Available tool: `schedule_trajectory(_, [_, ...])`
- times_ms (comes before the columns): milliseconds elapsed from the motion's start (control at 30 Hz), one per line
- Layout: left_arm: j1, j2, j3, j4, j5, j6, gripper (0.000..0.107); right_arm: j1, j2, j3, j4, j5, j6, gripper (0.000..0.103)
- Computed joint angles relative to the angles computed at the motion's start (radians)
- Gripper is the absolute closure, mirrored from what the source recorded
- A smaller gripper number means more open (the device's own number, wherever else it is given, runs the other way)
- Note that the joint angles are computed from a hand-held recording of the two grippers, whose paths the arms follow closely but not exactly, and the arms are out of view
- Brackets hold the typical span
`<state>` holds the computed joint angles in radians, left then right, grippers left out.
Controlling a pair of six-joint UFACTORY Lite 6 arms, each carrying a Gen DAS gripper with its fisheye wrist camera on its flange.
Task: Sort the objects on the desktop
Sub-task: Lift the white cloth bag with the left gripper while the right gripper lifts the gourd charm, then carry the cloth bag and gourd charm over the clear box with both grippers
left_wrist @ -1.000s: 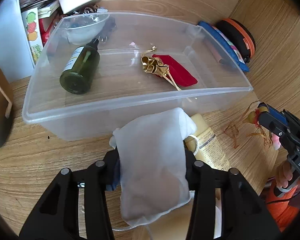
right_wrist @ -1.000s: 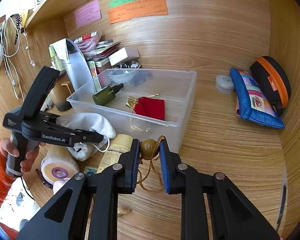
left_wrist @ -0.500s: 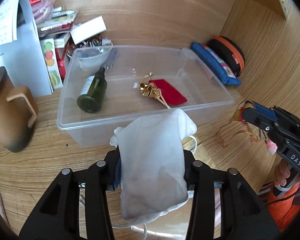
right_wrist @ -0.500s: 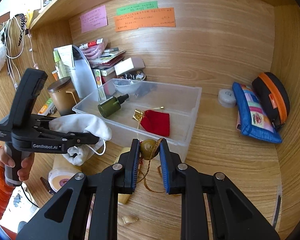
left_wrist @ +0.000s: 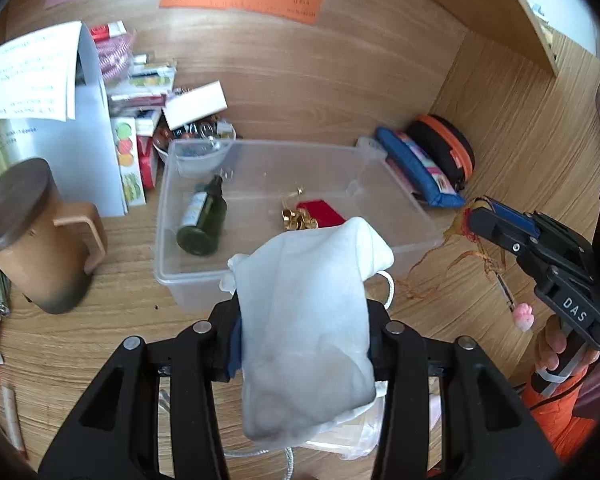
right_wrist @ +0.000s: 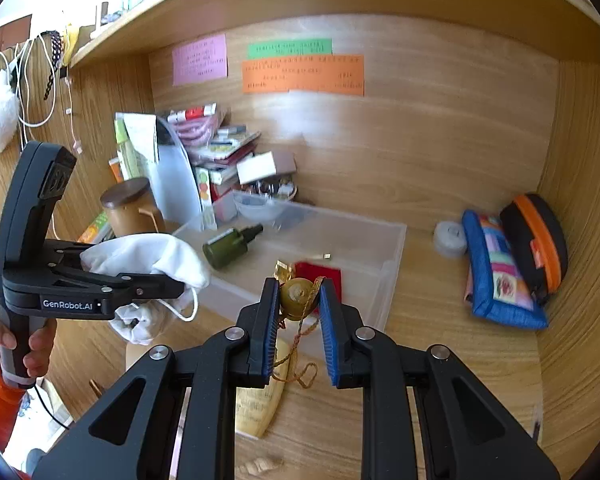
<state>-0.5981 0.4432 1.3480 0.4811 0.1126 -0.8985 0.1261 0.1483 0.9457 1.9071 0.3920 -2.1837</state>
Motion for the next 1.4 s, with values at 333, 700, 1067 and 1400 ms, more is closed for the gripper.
schedule_trajectory(333, [0.007,-0.082,-0.052,0.337,0.015,-0.339,0.064,0.048,-0.030,0.076,-0.009,-0.038,0.024,0.085])
schedule_trajectory(700, [0.025,-0.120,-0.039,0.451,0.036,-0.433,0.064,0.090,-0.006,0.196,-0.059,-0.059,0.111,0.085])
schedule_trajectory(1067, [0.057,-0.031,0.096,0.255,0.054,-0.224,0.064,0.100,0.123,0.376,-0.202,-0.073,0.274,0.085])
schedule_trajectory(1400, [0.092,0.183,0.334,-0.194,0.093,0.247,0.064,0.115,0.298,0.521,-0.290,-0.110,0.369,0.085])
